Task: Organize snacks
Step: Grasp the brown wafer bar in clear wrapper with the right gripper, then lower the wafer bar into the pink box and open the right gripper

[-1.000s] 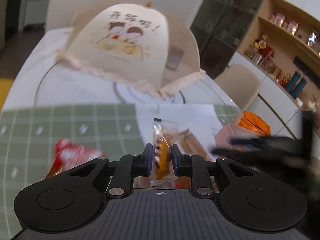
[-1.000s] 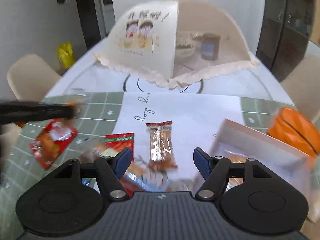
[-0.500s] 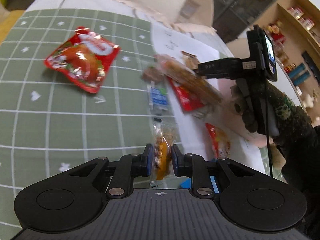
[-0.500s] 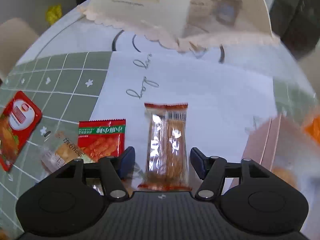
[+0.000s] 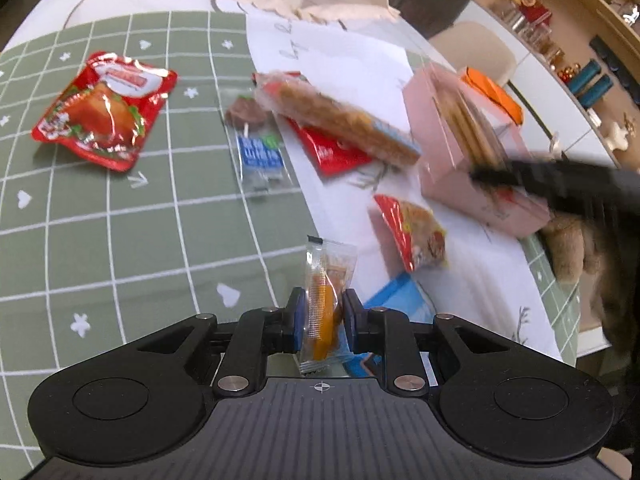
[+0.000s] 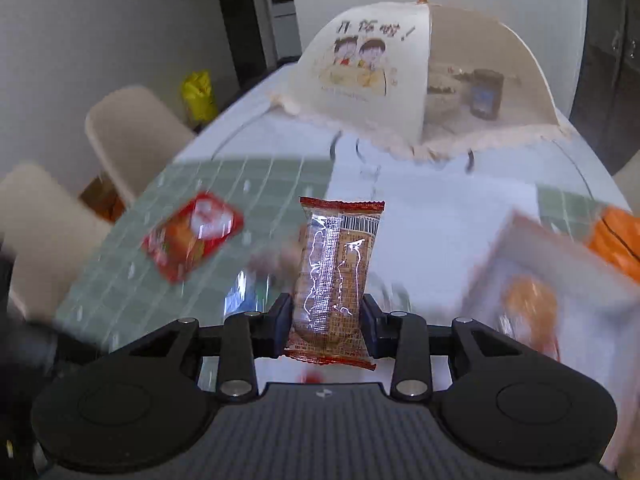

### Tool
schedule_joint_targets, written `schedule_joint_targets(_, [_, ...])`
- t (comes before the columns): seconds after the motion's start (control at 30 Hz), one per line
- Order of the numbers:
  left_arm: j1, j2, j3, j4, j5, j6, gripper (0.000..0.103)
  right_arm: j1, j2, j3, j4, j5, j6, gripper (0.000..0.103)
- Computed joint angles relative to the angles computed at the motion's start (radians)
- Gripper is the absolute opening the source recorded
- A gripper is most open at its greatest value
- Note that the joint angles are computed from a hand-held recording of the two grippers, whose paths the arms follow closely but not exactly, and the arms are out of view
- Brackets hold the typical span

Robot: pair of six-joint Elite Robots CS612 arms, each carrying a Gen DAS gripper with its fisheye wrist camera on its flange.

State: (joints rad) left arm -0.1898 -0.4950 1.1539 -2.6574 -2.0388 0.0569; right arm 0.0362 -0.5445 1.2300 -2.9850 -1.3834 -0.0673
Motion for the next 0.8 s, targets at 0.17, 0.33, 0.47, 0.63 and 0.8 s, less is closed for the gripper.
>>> schedule_joint_targets(0.17, [-0.007,-0.001,0.005,0.016,0.007,-0.015,0.024,0.005,-0.054,0.155,-0.009,-0.113,0.02,0.035])
schedule_joint_targets(0.33, [-0.015,-0.012,0.017,0.023,-0.002,0.01,0.024,0.013,-0.062,0.216,-0.02,-0.217,0.042,0.046])
schedule_joint_targets(0.47, [-0.019,-0.016,0.022,0.024,0.012,0.01,0.024,0.031,-0.06,0.237,-0.15,-0.288,0.026,0.063])
schedule_joint_targets(0.63, [-0.016,-0.015,0.022,0.021,0.02,-0.022,0.024,0.023,-0.046,0.201,-0.172,-0.148,0.064,0.073])
schedule_joint_targets(0.8, [-0.009,-0.019,0.031,0.003,0.025,-0.048,0.024,0.044,0.015,0.089,-0.106,-0.114,0.085,0.073])
